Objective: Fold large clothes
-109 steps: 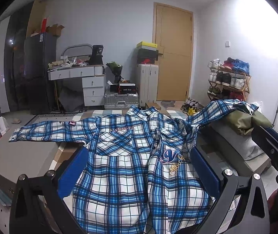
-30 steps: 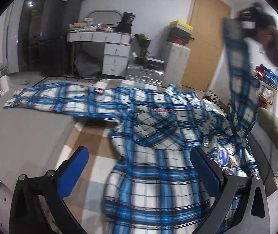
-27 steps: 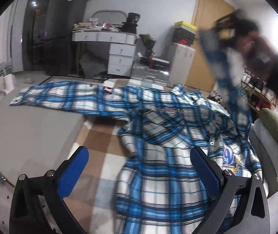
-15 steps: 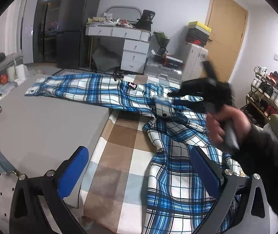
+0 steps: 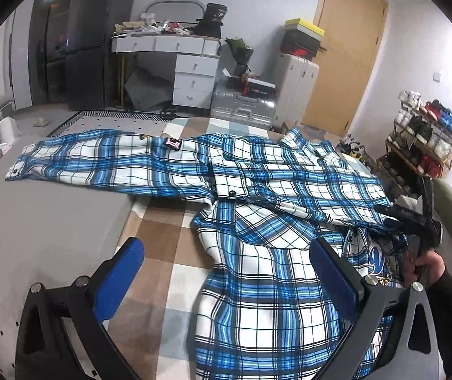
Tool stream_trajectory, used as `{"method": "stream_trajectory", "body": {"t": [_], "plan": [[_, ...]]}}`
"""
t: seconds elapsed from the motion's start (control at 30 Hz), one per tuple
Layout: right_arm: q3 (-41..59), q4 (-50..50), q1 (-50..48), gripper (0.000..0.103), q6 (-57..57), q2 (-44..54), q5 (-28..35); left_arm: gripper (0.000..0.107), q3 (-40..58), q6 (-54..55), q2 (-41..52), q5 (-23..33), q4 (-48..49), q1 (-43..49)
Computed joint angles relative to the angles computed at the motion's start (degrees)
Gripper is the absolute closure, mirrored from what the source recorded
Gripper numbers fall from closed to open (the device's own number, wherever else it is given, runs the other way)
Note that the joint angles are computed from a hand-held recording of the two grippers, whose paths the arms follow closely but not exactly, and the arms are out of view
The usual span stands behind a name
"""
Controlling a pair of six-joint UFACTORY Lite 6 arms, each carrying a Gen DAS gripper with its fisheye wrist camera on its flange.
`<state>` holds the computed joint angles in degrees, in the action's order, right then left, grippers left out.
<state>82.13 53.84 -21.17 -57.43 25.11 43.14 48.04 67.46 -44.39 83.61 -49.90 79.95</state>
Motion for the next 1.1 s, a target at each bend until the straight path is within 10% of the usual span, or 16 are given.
{"method": "stream_trajectory", "body": {"t": [0.2,0.43,0.6,1.1], "plan": [[-3.6,3.9,-7.6,0.017,-14.6,-2.3,-7.7,0.005,0.5,-6.4,-1.3,-7.7,4.5,-8.1],[-4.1,8.4,-4.4,0.016,-8.8,-12.0,0.9,0.005,9.2,-12.8,11.3,-19.4,9.9,-10.9],[-11.7,13.0,5.8,0.000,-5.2,-24.1,1.0,0.005,27.3,-13.8,33.1,-18.7,6.5,-1.6],[-35.8,42.1,18.6,0.000,-33.5,-28.6,-4.0,0.012,90.4,-46.8,93.5,-7.4,17.7,-4.6]]}}
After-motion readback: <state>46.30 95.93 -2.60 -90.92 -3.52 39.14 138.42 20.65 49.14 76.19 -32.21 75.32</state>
